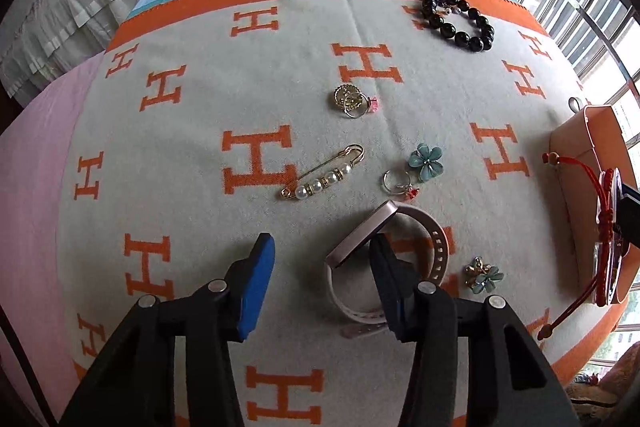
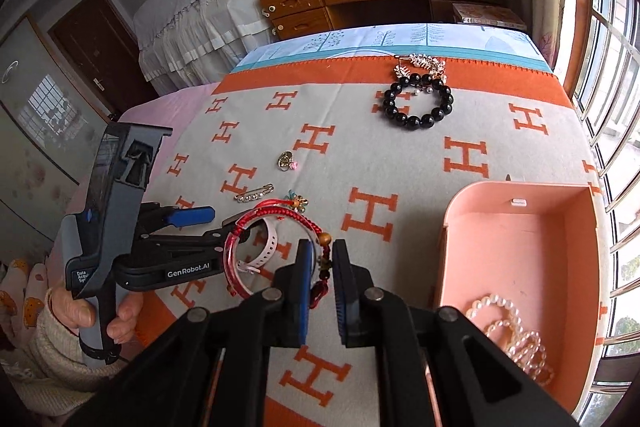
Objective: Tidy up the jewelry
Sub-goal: 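Grasp the red string bracelet with the right tool while the left tool grasps the white watch band, then carry the red bracelet and watch band into the pink box and release both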
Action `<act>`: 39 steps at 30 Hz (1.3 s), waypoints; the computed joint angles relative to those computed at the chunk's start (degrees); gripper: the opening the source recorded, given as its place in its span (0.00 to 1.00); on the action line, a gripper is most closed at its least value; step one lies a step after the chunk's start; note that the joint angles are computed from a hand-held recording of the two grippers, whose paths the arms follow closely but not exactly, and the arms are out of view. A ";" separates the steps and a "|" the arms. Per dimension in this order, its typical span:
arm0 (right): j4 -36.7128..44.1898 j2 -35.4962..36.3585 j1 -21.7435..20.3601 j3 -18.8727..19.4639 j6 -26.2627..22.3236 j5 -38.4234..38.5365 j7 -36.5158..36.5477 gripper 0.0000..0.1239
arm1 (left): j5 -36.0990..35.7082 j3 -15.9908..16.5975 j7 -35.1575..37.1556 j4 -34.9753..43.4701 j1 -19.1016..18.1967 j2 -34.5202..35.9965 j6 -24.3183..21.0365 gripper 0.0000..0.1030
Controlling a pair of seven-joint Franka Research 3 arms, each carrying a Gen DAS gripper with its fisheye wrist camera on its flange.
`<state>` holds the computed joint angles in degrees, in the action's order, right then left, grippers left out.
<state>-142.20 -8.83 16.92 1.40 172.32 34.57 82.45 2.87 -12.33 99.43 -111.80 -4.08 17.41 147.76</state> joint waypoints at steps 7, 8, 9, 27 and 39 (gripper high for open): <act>-1.74 -1.40 0.64 -1.26 0.74 2.85 -1.08 0.08 | -3.17 -1.52 3.56 -1.42 0.73 -0.71 1.38 0.09; -1.94 -1.64 0.96 -1.59 0.93 3.72 -1.70 0.08 | -4.39 -1.90 4.34 -1.92 1.06 -1.08 1.52 0.09; -2.14 -1.90 1.17 -1.86 1.21 4.46 -2.22 0.08 | -5.83 -2.30 5.32 -2.17 1.44 -1.34 1.60 0.09; -13.48 -12.43 -12.85 3.54 9.60 -1.05 14.27 0.08 | -26.52 -3.71 21.49 -4.28 -3.20 -12.06 -0.05 0.09; -17.53 -13.55 -26.64 11.44 9.41 -11.51 29.94 0.08 | -16.61 -5.13 12.66 4.59 -11.73 -3.27 -2.00 0.09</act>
<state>-159.73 -22.39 -9.72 12.84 181.73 23.06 112.40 -13.74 -17.46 112.09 -107.21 -15.81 14.14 145.76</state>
